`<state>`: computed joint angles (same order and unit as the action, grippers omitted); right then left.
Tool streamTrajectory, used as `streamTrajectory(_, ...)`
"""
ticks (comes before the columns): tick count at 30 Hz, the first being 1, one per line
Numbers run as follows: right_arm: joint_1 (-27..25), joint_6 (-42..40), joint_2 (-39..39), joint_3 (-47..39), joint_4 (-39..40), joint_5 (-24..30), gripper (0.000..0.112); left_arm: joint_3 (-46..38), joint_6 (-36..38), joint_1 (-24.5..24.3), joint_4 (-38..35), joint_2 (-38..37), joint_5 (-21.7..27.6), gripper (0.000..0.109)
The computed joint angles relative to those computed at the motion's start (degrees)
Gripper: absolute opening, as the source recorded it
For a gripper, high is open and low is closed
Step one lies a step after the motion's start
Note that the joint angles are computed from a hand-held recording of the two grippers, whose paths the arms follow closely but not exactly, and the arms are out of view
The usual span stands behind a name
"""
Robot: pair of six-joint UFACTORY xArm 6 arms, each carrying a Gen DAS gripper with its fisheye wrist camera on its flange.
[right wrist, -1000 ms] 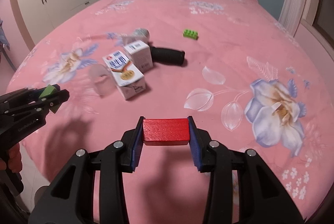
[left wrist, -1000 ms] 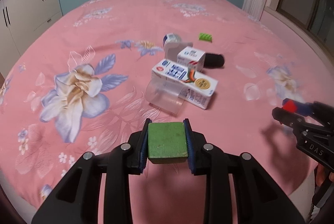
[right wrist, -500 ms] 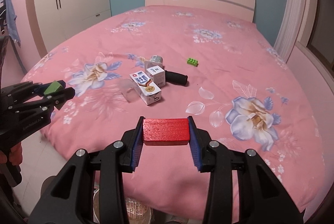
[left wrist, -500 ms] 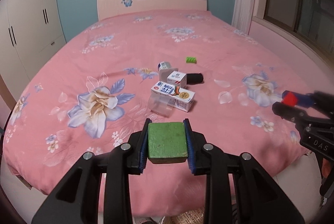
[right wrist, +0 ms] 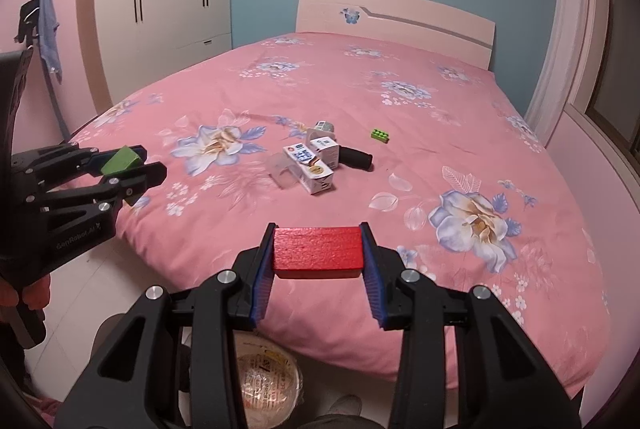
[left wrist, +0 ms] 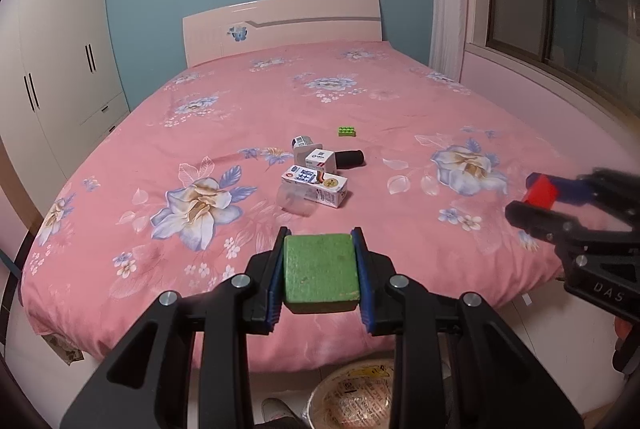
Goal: Collect trash
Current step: 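Carry the green cube and red block with both tools over the trash bin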
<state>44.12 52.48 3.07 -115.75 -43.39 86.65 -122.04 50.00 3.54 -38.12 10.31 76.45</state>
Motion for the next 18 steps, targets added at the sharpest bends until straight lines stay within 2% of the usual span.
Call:
streamTrajectory(9,5.2,3.6,-2.1,4.5,0.3,1.9,0.041,13.4,5.3,2.8,-0.7,-8.8,-0.4,0.033)
streamTrajectory(18,5.8,7.4,-4.3,12.4,5.1,-1.3,0.041,24.7,8.7,3.7,2.8,-13.6,-1.5,0.033)
